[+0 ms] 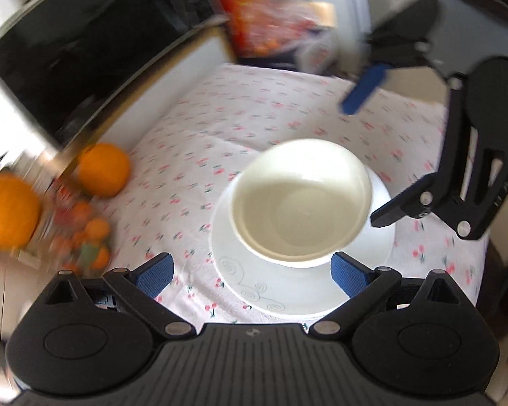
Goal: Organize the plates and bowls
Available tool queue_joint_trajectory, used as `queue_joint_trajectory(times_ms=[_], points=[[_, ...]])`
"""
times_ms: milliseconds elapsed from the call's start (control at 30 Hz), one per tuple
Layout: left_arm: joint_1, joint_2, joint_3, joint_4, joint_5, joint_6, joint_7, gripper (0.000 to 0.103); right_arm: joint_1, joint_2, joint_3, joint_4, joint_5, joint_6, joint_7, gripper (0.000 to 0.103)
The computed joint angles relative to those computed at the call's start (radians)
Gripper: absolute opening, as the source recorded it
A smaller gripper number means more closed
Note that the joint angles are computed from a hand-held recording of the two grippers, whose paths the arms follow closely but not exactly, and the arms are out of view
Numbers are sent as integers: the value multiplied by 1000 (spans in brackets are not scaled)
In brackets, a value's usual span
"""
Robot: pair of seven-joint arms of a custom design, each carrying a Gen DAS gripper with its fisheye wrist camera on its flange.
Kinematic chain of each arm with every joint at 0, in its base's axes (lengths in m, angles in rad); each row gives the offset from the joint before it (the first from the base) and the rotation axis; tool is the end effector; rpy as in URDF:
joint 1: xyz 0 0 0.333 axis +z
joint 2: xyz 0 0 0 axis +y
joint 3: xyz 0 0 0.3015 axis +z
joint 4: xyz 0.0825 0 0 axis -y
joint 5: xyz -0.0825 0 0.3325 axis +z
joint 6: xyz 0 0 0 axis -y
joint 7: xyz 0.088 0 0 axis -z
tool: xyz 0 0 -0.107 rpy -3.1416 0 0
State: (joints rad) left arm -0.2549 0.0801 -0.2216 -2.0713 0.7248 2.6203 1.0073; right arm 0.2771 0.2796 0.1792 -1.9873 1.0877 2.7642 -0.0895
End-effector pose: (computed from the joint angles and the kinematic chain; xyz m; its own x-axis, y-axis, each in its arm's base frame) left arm 0.4856 -0.2650 0.4543 -0.3391 -0.8890 -0.3078 -0.7171 0.4560 -0.5271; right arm 0.5435 0.2178 0.3812 0.8884 -0.4433 0.1195 -0.2434 -0.6755 -0.6961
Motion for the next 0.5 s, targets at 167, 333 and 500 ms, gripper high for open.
queue_joint_trajectory(times_ms=[167,333,500], points=[[-45,-17,-9,13,97,-155,-417,100,37,-44,-32,-54,-65,77,233,99],[-68,-38,-34,25,92,-282,-613,101,59,-86,-15,-134,-70,201,304,99],[-104,-44,-57,40,139,-401,-769,102,82,-101,-29,-179,-144,258,502,99]])
